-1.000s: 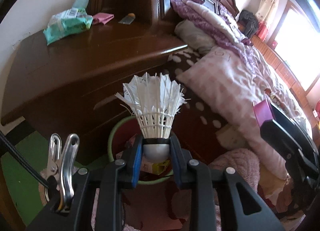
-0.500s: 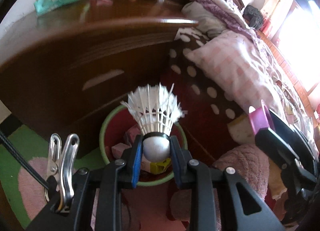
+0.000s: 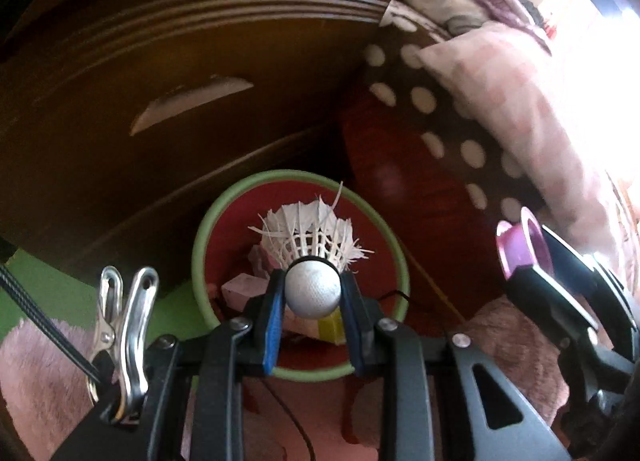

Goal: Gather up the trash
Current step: 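Open both grippers to drop the shuttlecock and tape roll into the bucket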

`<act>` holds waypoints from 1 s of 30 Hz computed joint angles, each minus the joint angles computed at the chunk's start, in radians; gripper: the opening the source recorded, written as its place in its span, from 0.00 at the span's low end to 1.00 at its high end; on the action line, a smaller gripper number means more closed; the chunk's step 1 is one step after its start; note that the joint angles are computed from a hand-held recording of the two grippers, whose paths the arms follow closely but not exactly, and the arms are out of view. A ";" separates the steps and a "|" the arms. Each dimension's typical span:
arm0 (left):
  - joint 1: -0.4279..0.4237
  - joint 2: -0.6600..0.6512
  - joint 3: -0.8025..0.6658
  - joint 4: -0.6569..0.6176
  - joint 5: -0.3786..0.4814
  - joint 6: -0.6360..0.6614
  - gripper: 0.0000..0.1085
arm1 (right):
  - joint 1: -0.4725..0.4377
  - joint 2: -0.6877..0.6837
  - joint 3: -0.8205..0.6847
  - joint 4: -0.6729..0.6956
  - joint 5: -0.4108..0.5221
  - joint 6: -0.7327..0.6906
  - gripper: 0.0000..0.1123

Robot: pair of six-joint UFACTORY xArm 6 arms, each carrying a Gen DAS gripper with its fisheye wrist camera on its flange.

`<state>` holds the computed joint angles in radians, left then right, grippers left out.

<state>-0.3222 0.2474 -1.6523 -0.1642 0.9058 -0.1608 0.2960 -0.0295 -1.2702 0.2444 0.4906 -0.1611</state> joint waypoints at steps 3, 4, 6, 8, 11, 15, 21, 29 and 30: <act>0.000 0.035 -0.025 0.019 0.005 -0.004 0.25 | -0.005 0.022 -0.011 0.012 0.015 0.001 0.39; -0.001 0.047 -0.035 0.022 0.008 -0.004 0.25 | -0.006 0.026 -0.013 0.018 0.019 0.000 0.39; -0.003 0.077 -0.062 0.028 0.020 -0.008 0.25 | -0.008 0.036 -0.018 0.029 0.026 -0.001 0.39; -0.003 0.101 -0.084 0.032 0.032 -0.010 0.25 | -0.012 0.050 -0.033 0.044 0.039 -0.007 0.39; -0.004 0.124 -0.100 0.043 0.042 -0.014 0.25 | -0.018 0.079 -0.066 0.070 0.061 -0.019 0.39; -0.010 0.147 -0.115 0.064 0.043 -0.019 0.25 | -0.019 0.113 -0.095 0.086 0.074 -0.021 0.39; -0.027 0.146 -0.109 0.109 0.024 -0.028 0.31 | -0.021 0.141 -0.118 0.105 0.102 -0.026 0.39; -0.043 0.100 -0.053 0.181 -0.030 -0.079 0.42 | -0.026 0.162 -0.137 0.113 0.118 -0.016 0.39; -0.044 0.090 -0.043 0.191 -0.039 -0.089 0.42 | -0.029 0.169 -0.145 0.113 0.124 -0.016 0.39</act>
